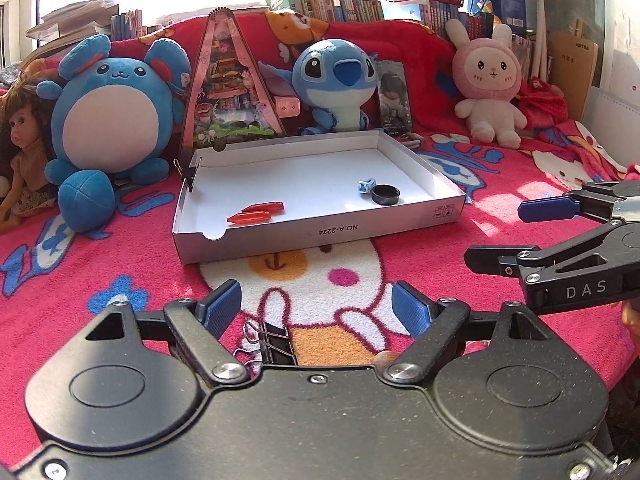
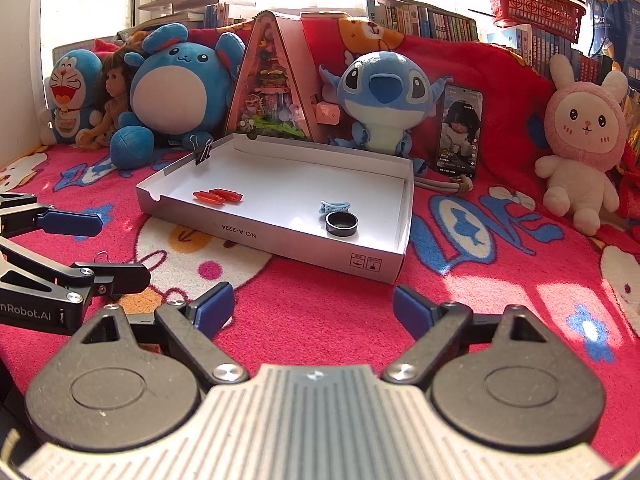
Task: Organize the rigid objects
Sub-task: 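Withdraw both grippers from the box back toward the remaining items, then close the left gripper on the brown nut while the right gripper grasps a black cap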
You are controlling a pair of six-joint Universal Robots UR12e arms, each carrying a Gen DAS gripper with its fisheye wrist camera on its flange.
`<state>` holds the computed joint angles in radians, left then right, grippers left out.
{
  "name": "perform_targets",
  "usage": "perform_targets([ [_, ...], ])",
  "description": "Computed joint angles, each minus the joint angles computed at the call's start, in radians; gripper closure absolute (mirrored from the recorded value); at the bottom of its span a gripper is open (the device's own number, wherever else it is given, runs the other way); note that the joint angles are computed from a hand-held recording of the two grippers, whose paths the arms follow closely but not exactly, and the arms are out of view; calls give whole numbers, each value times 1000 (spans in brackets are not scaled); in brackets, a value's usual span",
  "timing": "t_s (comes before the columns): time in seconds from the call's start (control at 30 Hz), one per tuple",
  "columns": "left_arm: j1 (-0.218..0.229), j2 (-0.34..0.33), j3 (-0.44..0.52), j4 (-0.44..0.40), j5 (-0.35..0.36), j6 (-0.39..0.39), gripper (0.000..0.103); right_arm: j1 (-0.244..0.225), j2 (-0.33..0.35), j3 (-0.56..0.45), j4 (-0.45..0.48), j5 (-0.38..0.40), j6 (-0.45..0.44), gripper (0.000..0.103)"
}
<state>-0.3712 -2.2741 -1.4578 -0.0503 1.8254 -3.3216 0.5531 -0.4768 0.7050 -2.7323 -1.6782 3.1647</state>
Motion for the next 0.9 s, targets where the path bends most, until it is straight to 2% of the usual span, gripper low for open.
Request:
perform_targets([
  [0.3,-6,20,-45,15,-15,-18,21,3,-37,80,-35,-2,1,10],
  [0.47,-7,35,-71,7,-50,-30,24,7,-64,137,-59,-8,1,10],
  [0.7,-6,51,-95,-8,-123,-34,49,10,-111,240,-117,-2,23,12],
  [0.8,-7,46,-89,-11,-135,-28,53,11,-128,275,-147,9,26,20],
  [0.9,-14,29,-69,-7,-113,-20,56,10,-140,298,-150,28,22,25],
])
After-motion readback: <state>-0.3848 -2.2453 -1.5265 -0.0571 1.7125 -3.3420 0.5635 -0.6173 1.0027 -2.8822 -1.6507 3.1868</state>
